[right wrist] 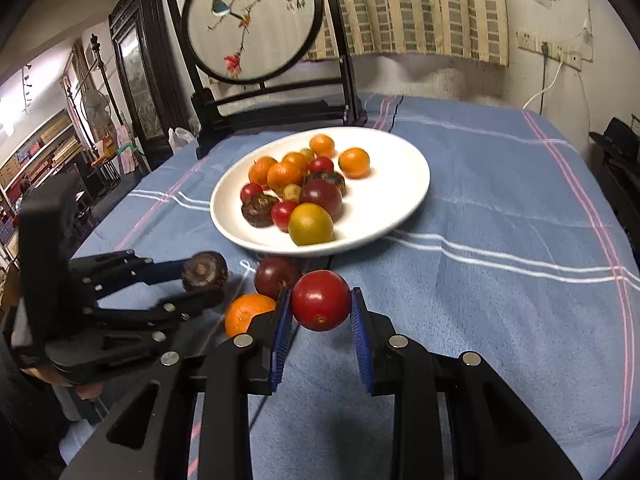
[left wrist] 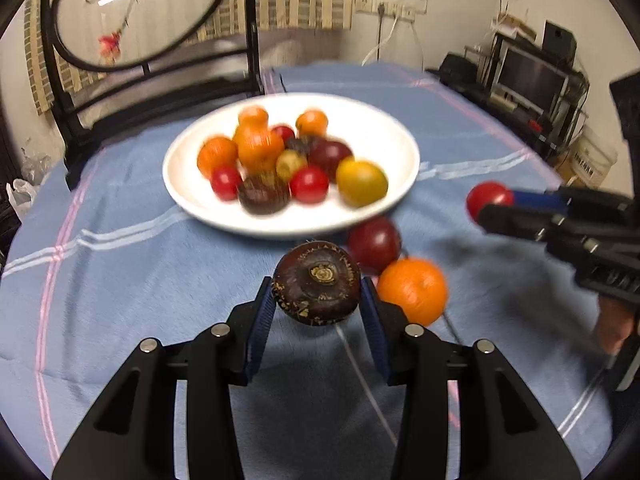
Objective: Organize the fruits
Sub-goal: 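Grasp the brown dried fruit with the left tool while the right tool drops the tomato on the plate, then grasp an orange with the left tool while the right tool grasps a dark red plum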
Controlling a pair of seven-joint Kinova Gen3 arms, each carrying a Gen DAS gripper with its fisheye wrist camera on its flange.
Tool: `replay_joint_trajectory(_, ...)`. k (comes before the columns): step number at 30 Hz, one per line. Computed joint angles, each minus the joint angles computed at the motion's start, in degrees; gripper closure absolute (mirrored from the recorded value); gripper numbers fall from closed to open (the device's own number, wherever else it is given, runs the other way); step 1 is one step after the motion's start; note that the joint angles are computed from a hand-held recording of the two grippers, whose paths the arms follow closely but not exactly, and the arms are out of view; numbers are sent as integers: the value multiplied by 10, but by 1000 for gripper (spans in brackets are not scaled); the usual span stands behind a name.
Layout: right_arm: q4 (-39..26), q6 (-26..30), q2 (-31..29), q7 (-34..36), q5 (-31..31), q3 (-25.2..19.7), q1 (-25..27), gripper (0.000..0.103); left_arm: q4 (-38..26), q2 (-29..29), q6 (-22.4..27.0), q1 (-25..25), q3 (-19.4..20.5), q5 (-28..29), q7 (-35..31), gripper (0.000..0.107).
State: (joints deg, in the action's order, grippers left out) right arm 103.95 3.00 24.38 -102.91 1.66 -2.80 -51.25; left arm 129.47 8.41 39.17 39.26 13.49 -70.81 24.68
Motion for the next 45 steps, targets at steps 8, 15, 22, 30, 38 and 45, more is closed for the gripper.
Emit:
replay_joint_trajectory(8,-75,20,26,-18,1,105,-87,74,-34,-29,-39,-70,-24,2,-28,66)
replay_joint_trajectory(15,-196,96,107,-67,22,79,-43,74,-83,14,-54,-106,-56,36,-71,66)
replay_joint_trajectory(22,-208,77,134,-102,11,23,17,42,-103,49,-25,-72,-89,20,-47,45)
replay_joint_trajectory(30,-170,65,116,-82,-7,-43,81,36,-83,37,11,-46,-64,13,0,28)
replay_joint_trajectory(38,-89,18,68,-94,-15,-4,52,32,-61,26,13,-6,-24,15,22,25)
replay_joint_trajectory(45,-19,-17,36,-88,-25,7,39,32,-77,63,26,36,-15,46,2,24)
